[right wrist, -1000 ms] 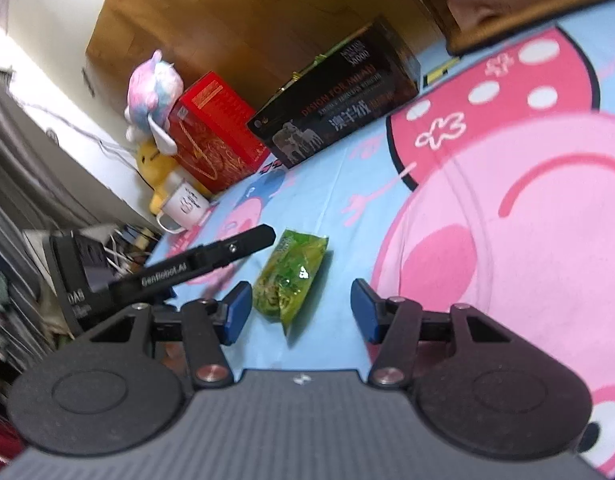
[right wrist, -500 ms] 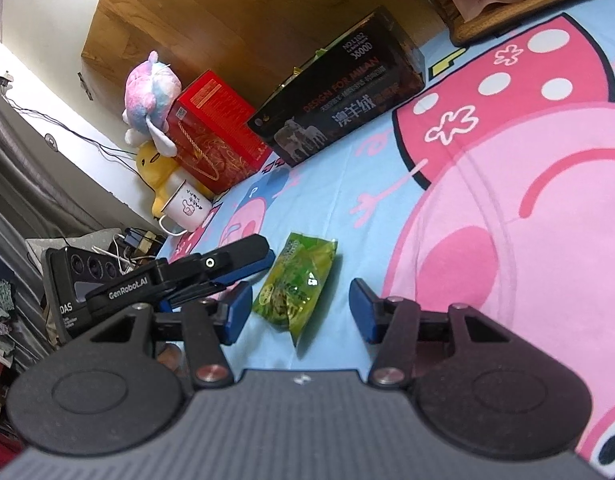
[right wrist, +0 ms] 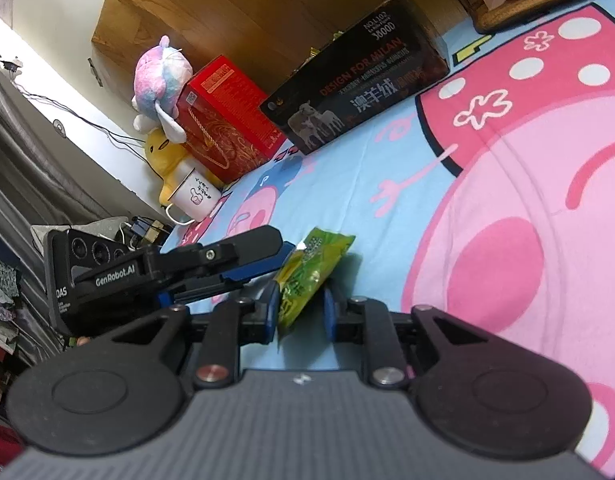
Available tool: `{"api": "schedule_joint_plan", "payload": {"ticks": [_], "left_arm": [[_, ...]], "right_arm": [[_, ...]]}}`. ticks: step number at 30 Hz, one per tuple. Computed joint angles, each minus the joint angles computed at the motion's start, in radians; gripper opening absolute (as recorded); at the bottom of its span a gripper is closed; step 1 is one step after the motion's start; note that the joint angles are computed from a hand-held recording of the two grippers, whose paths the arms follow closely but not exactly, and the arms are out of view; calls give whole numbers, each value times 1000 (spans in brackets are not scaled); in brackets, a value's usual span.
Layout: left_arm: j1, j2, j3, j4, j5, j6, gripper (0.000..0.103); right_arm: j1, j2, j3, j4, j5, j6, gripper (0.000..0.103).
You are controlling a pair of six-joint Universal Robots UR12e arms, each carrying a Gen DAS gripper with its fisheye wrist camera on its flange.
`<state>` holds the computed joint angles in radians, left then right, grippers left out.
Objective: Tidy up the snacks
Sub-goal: 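Lower the left tool onto the green snack packet and grasp it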
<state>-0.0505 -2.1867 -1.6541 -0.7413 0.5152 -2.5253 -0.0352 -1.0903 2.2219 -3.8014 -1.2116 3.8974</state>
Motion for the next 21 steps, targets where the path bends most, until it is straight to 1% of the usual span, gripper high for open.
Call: {"api": "schedule_joint_plan", "payload": {"ticks": [8, 10, 16, 17, 21], "left_arm": [[0, 0, -3, 16, 1, -12, 49], [0, 0, -3, 16, 1, -13, 51], [0, 0, -3, 15, 1, -10, 51], [0, 0, -3, 15, 1, -10, 50], [0, -1, -3, 16, -1, -9, 48]], "right_arm": [[6, 1, -1, -6, -16, -11, 25], [6, 0, 0, -5, -17, -4, 26], [7, -3, -1, 6, -20, 11, 25], [8, -3, -1, 8, -23, 12, 25], [12, -4, -1, 7, -33, 6, 25]]}}
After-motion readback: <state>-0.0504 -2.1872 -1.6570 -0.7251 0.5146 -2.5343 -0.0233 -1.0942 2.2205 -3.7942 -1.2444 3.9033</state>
